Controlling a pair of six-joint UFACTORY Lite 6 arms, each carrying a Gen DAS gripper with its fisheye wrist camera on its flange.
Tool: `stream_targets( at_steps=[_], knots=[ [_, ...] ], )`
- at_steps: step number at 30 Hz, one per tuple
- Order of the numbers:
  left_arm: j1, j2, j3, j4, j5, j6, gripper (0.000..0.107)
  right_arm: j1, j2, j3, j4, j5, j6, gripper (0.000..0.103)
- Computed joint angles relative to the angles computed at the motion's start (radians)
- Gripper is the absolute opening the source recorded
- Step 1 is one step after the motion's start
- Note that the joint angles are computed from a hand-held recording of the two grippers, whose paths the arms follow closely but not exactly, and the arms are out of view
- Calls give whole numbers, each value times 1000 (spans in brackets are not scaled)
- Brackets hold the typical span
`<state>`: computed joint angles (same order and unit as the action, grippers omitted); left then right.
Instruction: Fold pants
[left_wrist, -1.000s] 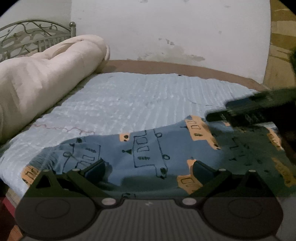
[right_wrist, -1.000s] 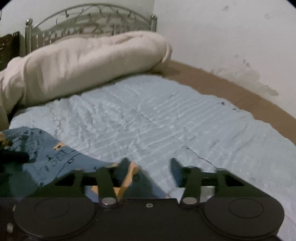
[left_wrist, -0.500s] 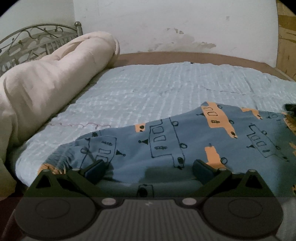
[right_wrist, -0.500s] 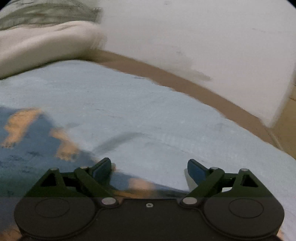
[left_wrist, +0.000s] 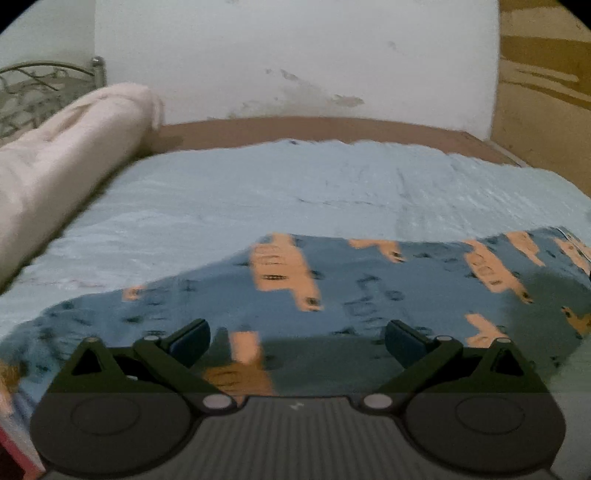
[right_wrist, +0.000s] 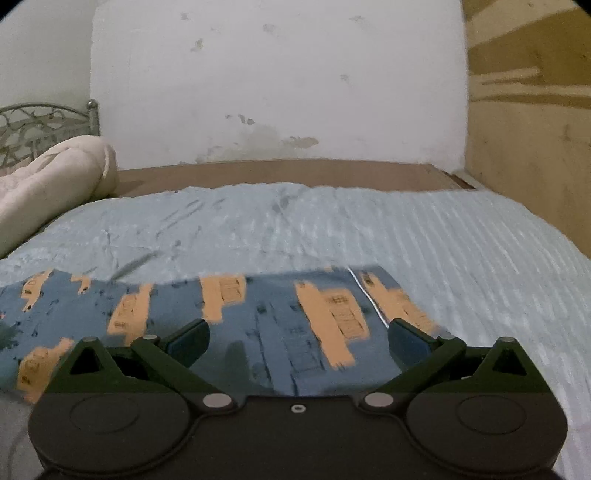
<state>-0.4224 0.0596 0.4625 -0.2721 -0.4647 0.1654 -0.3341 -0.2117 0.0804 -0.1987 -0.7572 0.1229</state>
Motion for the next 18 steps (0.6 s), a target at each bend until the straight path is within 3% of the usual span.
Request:
stream_targets(
  at_steps=[2,5,10,18],
  knots=[
    [-40,57,42,-24,5,0,102,-84,-7,-29,-85,-22,71,102],
    [-78,154,98,-102,-10,42,103,-187,112,-6,-165,-101,194,102],
    [-83,210,103,-77,-69,-2,103,-454,400,57,-446,-344,324,102],
    [-82,222,110,-83,-74,22,103,-590,493,205,-799,-349,540,102]
  ],
)
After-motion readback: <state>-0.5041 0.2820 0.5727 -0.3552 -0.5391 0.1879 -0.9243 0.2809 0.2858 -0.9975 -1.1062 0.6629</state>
